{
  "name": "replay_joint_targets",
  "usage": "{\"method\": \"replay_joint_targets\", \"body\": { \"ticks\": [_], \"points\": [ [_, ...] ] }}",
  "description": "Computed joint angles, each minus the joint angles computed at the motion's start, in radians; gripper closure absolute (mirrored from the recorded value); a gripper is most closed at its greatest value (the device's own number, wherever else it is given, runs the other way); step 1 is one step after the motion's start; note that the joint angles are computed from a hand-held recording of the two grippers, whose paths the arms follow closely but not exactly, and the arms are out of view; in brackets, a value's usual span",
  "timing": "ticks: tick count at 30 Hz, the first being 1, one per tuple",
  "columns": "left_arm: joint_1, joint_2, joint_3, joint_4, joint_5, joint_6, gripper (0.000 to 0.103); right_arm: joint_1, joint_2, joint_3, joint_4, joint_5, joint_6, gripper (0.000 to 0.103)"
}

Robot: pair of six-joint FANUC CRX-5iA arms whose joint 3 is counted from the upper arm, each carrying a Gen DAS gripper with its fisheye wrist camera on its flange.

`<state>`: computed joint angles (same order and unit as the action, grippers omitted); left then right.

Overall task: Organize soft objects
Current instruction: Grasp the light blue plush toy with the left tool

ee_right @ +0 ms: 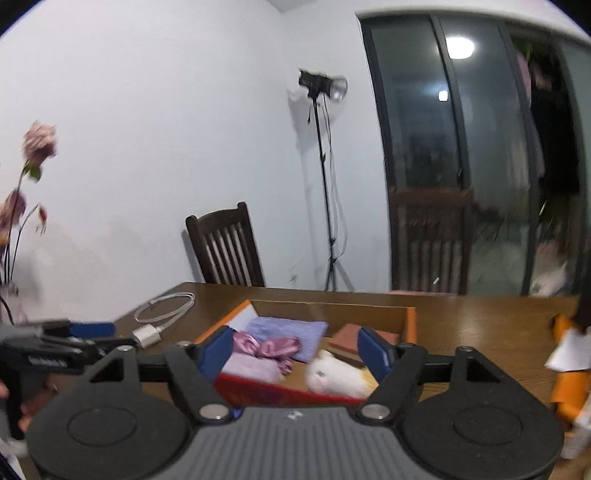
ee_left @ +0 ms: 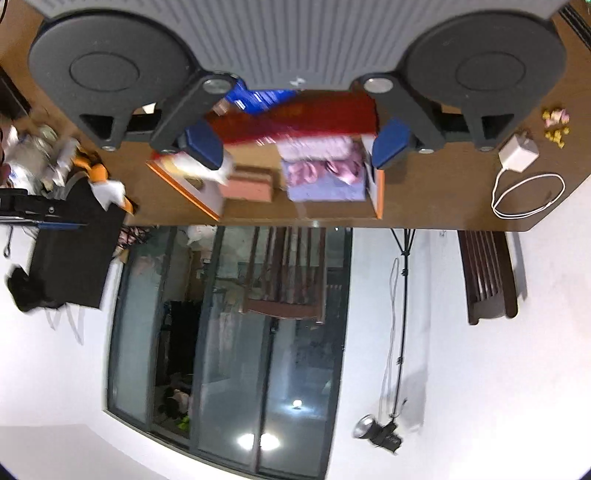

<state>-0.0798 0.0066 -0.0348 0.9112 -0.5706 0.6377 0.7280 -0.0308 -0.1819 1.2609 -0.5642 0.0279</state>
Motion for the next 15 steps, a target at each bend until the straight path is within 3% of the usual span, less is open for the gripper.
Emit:
{"method": "replay_joint_targets", "body": {
  "ticks": [2,5,8,12,15],
  "points": [
    [-0.020,-0.064,-0.094,0.029,0.028,-0.044,0.009,0.029,-0.053,-0.083,0.056,-0.043,-0.056,0.025],
    [-0.035,-0.142,-0.200,0.014,0.032,-0.047,0.009,0.085,-0.122,-0.195,0.044,-0.088,-0.097,0.024],
    [-0.038,-0.212,-0.283,-0.032,0.008,-0.002,0.009,0.127,-0.184,-0.293,0.000,-0.054,-0.160,0.024],
    [-0.032,-0.246,-0.309,-0.106,-0.065,0.060,0.009,0.156,-0.262,-0.407,-0.029,0.038,-0.241,0.024],
    [-0.053,-0.228,-0.280,-0.176,-0.058,0.124,0.009,0.175,-0.283,-0.438,-0.002,-0.006,-0.250,0.024]
  ]
}}
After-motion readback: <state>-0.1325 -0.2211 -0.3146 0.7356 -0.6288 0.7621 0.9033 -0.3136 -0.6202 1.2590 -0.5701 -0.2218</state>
